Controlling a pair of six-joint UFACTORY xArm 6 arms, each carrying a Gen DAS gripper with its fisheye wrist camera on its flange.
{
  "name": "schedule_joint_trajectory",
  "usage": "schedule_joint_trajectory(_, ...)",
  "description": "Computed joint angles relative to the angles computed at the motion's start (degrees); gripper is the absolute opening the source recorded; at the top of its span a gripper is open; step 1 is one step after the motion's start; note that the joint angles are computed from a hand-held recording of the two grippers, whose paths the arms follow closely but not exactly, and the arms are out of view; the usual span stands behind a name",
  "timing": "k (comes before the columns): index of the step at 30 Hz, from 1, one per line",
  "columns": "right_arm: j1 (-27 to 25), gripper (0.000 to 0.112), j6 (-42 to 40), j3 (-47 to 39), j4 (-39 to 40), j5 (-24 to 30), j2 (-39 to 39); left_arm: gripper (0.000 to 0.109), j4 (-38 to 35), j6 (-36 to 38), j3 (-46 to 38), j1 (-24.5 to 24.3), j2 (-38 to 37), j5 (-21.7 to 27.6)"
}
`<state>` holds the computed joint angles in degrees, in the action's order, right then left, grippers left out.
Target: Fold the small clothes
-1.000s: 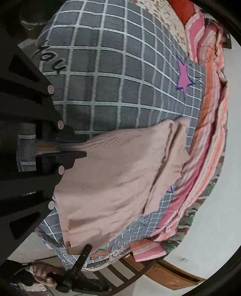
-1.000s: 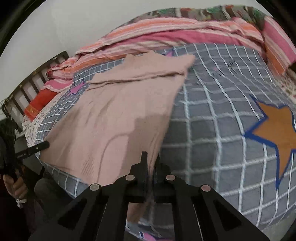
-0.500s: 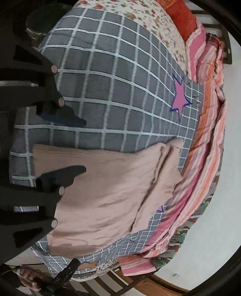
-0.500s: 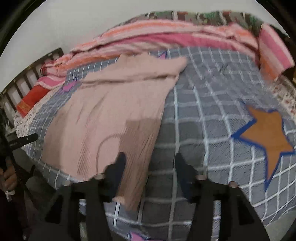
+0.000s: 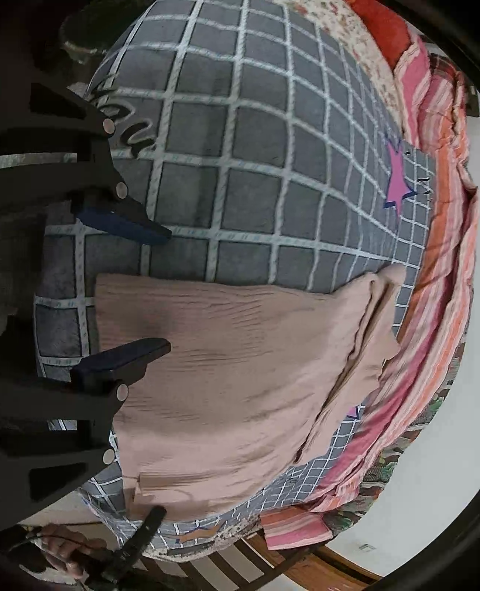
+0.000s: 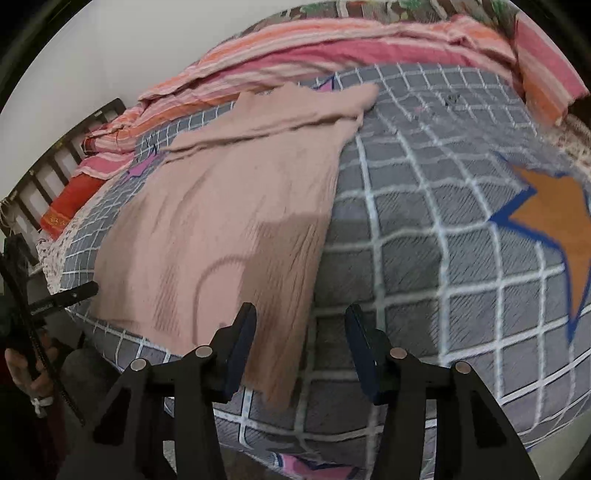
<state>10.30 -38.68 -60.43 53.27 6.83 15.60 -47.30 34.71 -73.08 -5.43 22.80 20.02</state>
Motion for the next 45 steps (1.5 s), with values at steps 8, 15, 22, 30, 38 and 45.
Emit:
schedule_joint_trajectory(8, 1.86, 0.036, -4.22, -1.47, 5.14, -0.07, 2.47, 0.009, -2.75, 0.31, -2.32, 0.94, 1.24, 5.81)
schedule_joint_trajectory(15, 0.96, 0.005, -15.37, -1.98, 17.85, 4.39, -0.38, 0.006, -16.8, 9.55, 0.19, 2.71, -2.72, 8.47)
schedule_joint_trajectory(22, 0.85, 0.005, -27.61, -1.91, 32.06, 3.53, -6.02, 0.006, -25.59, 16.11, -0.01, 2.74, -6.86, 6.93)
schedule_joint_trajectory(30, -0.95, 0.005, -29.79, -4.97, 35.79, 5.37, -7.58, 0.006, -20.78, 12.36, -6.13, 1.3, -5.92, 4.93)
schedule_joint_trajectory(38, -2.15, 0.004, -26.52, -11.08, 34.95, 5.64, -5.21, 0.006, -12.41, 3.29, -17.01, 0.27, -0.02, 2.28)
schedule_joint_trajectory(45, -4.45, 0.004, -21.62, -21.94, 33.47, 8.55, 1.69, 0.006, -0.26, -11.15, -31.12, 0.53, 9.41, 1.89)
